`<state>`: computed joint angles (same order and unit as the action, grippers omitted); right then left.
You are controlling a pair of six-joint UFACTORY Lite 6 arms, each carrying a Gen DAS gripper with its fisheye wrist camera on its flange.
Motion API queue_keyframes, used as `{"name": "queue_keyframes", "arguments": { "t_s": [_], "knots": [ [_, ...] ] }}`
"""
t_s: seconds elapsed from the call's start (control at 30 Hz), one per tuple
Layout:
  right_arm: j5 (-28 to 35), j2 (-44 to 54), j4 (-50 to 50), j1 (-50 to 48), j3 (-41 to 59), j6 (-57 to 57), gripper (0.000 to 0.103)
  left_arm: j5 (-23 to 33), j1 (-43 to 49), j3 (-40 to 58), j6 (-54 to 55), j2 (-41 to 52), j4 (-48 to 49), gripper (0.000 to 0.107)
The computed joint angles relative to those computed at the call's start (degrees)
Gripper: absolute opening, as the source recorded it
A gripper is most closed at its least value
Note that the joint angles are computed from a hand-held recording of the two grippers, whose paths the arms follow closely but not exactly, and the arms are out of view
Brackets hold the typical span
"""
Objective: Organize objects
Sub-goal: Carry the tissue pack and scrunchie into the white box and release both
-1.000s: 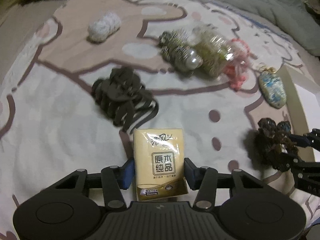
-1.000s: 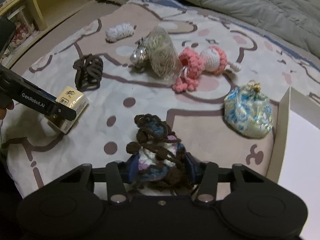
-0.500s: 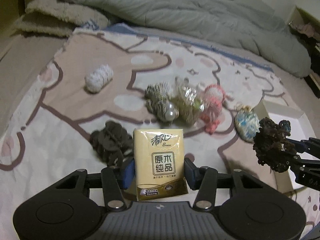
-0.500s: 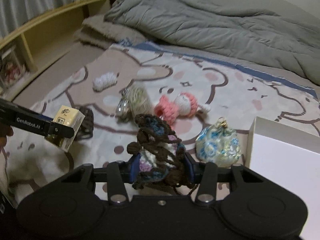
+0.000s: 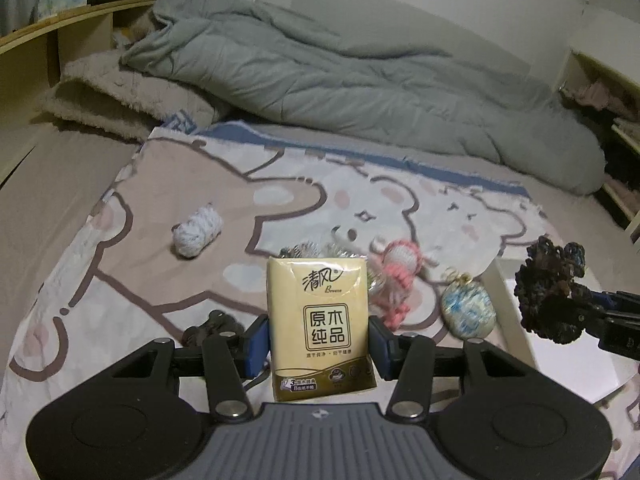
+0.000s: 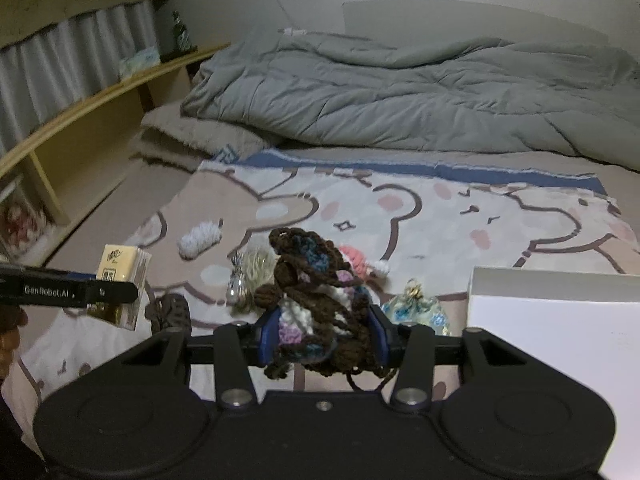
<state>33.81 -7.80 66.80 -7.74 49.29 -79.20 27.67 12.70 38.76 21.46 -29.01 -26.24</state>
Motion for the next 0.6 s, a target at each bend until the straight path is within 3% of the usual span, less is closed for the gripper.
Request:
{"name": "queue_keyframes", "arguments": {
  "t_s": [0.07,0.23,0.6],
  "knots": [
    [0.76,-0.96,1.00,-0.99,0.49,-1.05,0.047,0.48,-0.92,0.97,-0.18,-0.26,-1.03,0.052],
    [1.60,-2.02,0.69,-3.42,4.21,0.92,0.047,-2.57,-10.20,6.24,-14.66,2.33,11.24,0.052],
    [2.82,2.95,-4.01,-10.03,19.46,10.36,0.047,-2.72,-27.64,30.32,-35.75,18.00,27.94,0.052]
  ]
}}
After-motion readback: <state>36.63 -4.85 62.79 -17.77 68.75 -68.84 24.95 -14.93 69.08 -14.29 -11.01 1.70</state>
